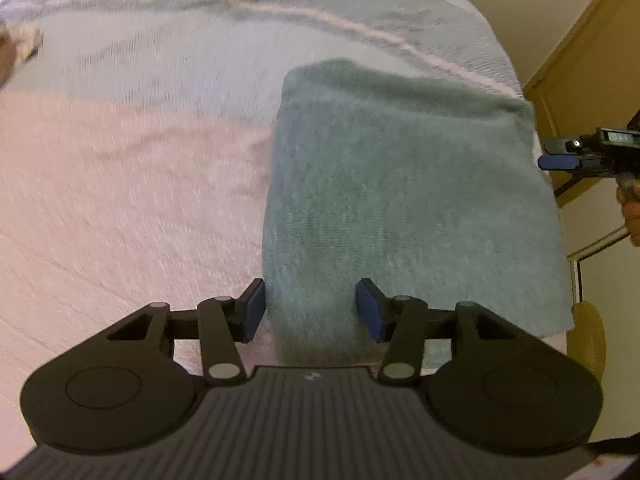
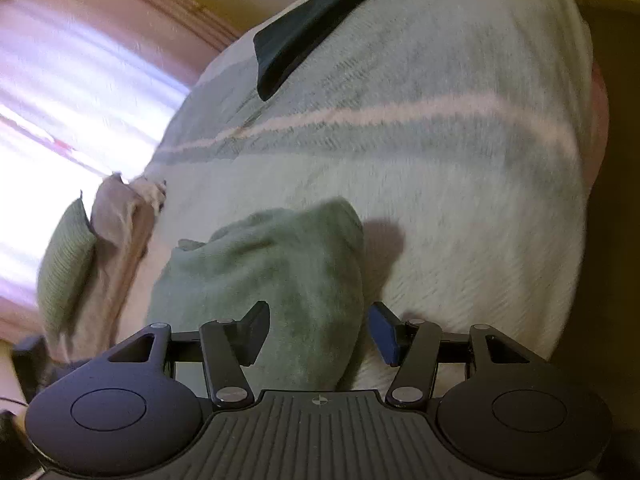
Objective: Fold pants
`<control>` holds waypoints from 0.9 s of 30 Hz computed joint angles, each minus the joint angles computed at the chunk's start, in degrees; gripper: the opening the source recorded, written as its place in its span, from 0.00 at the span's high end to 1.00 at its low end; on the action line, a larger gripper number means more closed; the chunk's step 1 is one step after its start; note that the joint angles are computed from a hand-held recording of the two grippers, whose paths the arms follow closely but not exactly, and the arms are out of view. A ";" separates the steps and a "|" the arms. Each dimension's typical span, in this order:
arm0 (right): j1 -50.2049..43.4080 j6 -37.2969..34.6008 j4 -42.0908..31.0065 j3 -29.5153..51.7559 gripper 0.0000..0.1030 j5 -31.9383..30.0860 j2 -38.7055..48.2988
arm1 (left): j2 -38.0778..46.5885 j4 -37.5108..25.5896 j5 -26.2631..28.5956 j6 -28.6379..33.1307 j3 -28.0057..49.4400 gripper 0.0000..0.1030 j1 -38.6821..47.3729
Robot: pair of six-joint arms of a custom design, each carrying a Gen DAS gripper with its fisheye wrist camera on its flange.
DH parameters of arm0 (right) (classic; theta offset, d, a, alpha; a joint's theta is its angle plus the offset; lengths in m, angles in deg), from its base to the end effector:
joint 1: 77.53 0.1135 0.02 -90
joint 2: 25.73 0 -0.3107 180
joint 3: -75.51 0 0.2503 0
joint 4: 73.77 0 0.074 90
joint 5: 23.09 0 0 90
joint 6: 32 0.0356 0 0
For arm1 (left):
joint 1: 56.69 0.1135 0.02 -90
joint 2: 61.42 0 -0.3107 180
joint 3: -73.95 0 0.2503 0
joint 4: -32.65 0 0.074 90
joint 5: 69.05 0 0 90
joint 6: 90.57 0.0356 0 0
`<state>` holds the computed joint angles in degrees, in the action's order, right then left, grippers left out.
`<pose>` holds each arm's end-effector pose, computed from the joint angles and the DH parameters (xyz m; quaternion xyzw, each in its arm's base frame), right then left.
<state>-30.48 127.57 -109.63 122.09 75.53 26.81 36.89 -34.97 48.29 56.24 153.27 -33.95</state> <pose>0.1138 0.1145 0.2613 0.2078 0.8868 0.3103 0.2722 0.2902 0.1039 0.2341 0.2912 0.9266 -0.1632 0.1732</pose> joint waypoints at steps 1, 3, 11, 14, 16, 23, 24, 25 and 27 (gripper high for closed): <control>-0.37 0.76 3.39 -1.82 0.49 0.52 1.00 | 0.30 0.98 0.10 -0.10 -0.87 0.54 0.19; -4.81 0.44 11.83 -5.36 0.50 -1.26 3.24 | 0.72 3.12 0.62 0.04 -2.56 0.52 0.74; -21.15 -11.43 14.66 0.83 0.74 -14.51 19.18 | 0.14 1.34 0.41 -3.28 -0.98 0.48 0.66; -16.56 -9.02 4.60 4.75 0.63 -8.69 14.65 | -1.43 -1.73 -0.22 -3.32 1.29 0.54 0.97; -9.44 -4.55 -2.90 7.23 0.48 -1.01 10.19 | -1.78 -5.37 0.95 -2.11 4.16 0.54 2.67; 27.37 26.85 -10.04 8.72 0.27 18.15 9.27 | 0.37 -8.34 3.16 -0.75 8.81 0.53 5.90; 30.91 30.23 -7.40 7.65 0.27 19.24 11.25 | 0.53 -7.05 2.96 -0.12 7.79 0.53 5.66; 33.74 33.04 -5.13 7.05 0.27 19.97 13.92 | 1.06 -5.80 2.94 0.65 6.85 0.53 5.36; 36.57 37.89 -1.37 5.94 0.31 20.68 18.50 | 1.43 -1.89 2.48 2.23 3.61 0.52 4.83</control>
<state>6.10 165.46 -111.00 128.02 96.22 45.32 38.32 -36.86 50.77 58.47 156.88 -29.12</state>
